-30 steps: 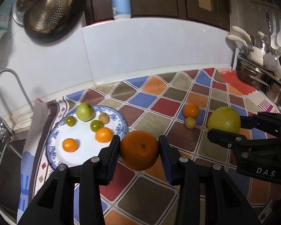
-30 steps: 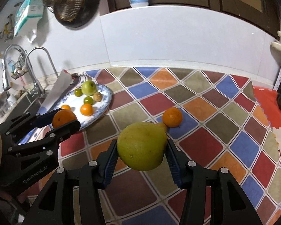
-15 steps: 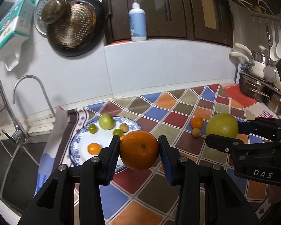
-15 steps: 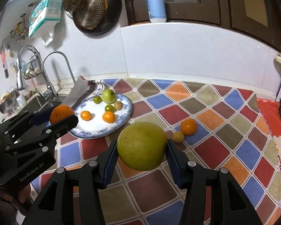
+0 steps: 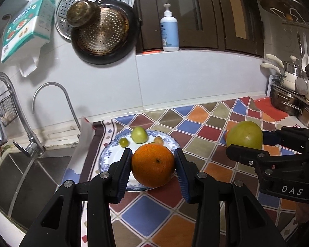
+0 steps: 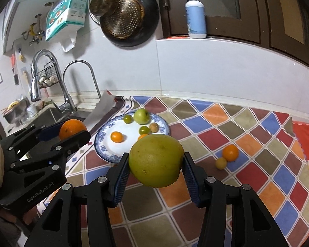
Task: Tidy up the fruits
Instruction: 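Carry the held orange and pomelo over the plate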
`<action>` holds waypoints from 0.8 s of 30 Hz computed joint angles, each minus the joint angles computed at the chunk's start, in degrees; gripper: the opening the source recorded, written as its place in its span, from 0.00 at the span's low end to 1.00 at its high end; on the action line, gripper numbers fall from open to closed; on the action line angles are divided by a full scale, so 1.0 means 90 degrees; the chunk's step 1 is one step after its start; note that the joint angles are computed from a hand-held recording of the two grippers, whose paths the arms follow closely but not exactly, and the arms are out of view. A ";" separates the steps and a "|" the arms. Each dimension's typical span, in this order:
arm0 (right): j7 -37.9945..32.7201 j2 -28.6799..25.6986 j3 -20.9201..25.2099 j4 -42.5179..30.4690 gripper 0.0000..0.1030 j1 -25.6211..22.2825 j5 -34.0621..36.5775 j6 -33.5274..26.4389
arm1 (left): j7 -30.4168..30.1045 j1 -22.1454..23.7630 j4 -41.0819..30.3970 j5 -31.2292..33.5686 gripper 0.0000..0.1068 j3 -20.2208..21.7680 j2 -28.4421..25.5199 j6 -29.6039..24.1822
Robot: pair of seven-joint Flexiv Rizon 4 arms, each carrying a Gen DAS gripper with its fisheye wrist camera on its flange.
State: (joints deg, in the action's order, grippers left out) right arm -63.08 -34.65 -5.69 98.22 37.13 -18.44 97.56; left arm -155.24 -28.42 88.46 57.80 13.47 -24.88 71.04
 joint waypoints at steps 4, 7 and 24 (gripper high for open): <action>0.0016 -0.0095 0.0061 -0.0172 0.49 0.0025 -0.0011 -0.0030 | -0.0011 0.0076 0.0082 0.0095 0.39 0.0026 0.0095 0.0032; 0.0031 -0.0184 0.0088 -0.0328 0.49 0.0049 -0.0039 -0.0073 | -0.0003 0.0166 0.0121 0.0146 0.39 0.0021 0.0145 0.0054; 0.0001 -0.0880 0.0548 -0.1574 0.49 -0.0123 -0.0345 -0.0554 | 0.0353 0.0673 0.0072 -0.0111 0.39 0.0095 -0.0013 0.0381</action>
State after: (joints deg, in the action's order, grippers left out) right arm -63.08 -42.58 -0.76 84.05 36.02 -21.55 92.57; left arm -152.06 -22.37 89.11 56.80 14.32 -24.99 74.47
